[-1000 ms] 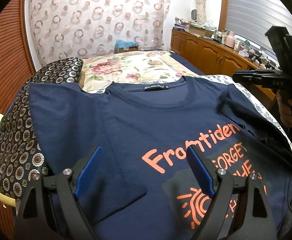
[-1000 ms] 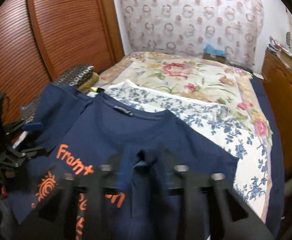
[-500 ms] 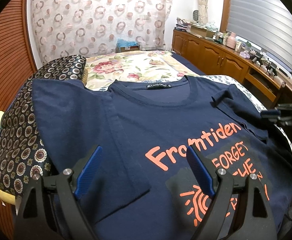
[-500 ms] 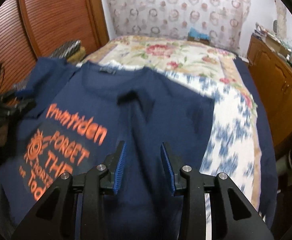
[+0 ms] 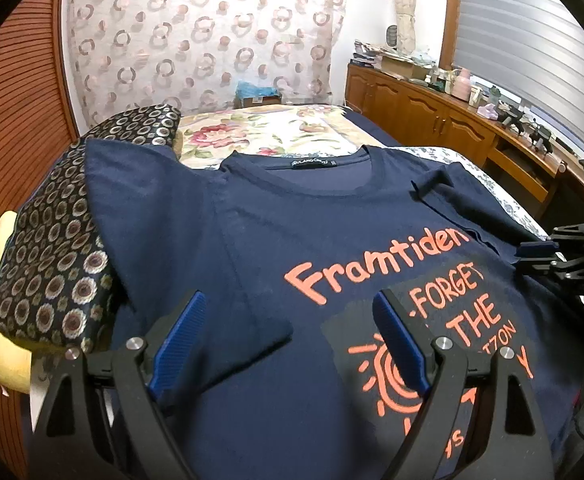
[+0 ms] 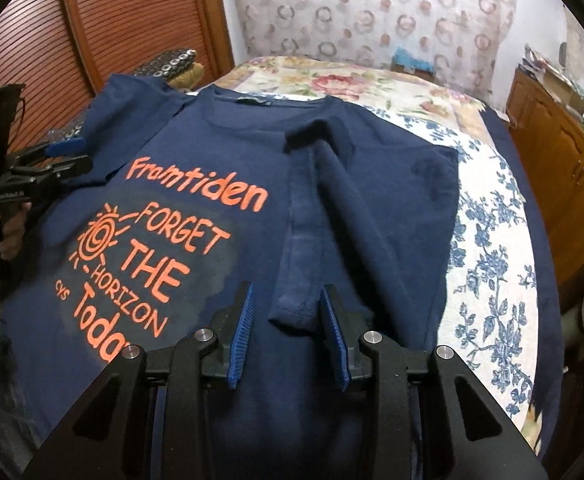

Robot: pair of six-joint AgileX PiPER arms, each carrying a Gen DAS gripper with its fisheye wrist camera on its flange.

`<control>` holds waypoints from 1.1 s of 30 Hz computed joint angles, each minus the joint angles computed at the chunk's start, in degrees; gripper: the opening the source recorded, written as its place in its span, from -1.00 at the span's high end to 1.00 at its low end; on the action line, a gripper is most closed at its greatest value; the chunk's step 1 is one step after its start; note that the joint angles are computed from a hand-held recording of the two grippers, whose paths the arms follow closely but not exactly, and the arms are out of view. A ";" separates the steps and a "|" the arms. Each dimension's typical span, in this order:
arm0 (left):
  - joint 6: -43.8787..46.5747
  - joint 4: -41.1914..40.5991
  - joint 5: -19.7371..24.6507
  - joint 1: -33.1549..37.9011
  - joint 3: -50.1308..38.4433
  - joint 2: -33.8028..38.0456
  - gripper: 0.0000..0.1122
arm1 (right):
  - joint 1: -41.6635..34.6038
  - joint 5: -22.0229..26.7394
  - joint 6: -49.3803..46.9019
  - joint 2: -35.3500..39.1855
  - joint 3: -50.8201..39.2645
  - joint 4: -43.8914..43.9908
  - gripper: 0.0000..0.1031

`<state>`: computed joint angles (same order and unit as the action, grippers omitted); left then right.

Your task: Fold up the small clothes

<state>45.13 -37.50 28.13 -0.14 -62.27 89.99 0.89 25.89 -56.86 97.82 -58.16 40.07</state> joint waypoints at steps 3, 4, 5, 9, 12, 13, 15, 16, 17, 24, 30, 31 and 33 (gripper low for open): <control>-0.28 0.35 -0.56 0.31 1.18 -0.83 -0.53 | 1.17 -1.78 3.37 1.21 -0.25 -4.81 0.58; -0.20 0.30 -0.72 0.50 1.57 -1.13 -0.53 | 1.11 -2.09 1.74 1.15 0.03 -3.95 0.59; -0.15 0.25 -0.81 0.75 1.91 -1.43 -0.53 | 0.97 -1.88 1.08 1.08 0.05 -3.52 0.66; 0.32 -0.47 -1.20 1.42 2.64 -2.11 -0.53 | -0.78 1.23 -6.39 -0.46 0.44 3.66 0.84; 0.26 -0.59 -1.59 1.48 3.00 -2.34 -0.53 | -2.78 4.93 -10.76 -2.55 0.85 8.89 0.86; 0.35 -0.66 -1.55 1.53 2.98 -2.35 -0.53 | -3.37 6.08 -11.40 -3.23 0.98 9.77 0.86; 0.10 -0.42 -1.65 1.28 2.75 -2.19 -0.53 | -4.03 7.94 -11.83 -4.20 1.02 10.53 0.86; -0.11 -0.27 -1.70 1.12 2.68 -2.16 -0.53 | -4.46 9.08 -12.23 -4.42 1.01 10.96 0.86; -0.09 -0.34 -1.68 1.02 2.52 -2.04 -0.53 | -4.99 10.61 -12.70 -4.40 0.94 11.35 0.85; -1.18 0.59 -2.01 0.98 0.53 -1.34 -0.53 | -3.80 9.48 -11.15 -3.14 0.77 9.10 0.58; 2.33 -1.66 0.08 4.69 -5.40 1.12 -0.47 | -4.51 5.78 -7.23 0.04 -4.43 5.95 0.15; 2.60 -1.83 0.80 5.37 -6.78 1.87 -0.45 | -4.77 5.00 -5.93 1.36 -6.20 4.91 0.15; 2.37 -1.48 2.16 6.72 -10.13 3.74 -0.35 | -5.73 4.34 -3.40 4.23 -9.88 2.97 0.15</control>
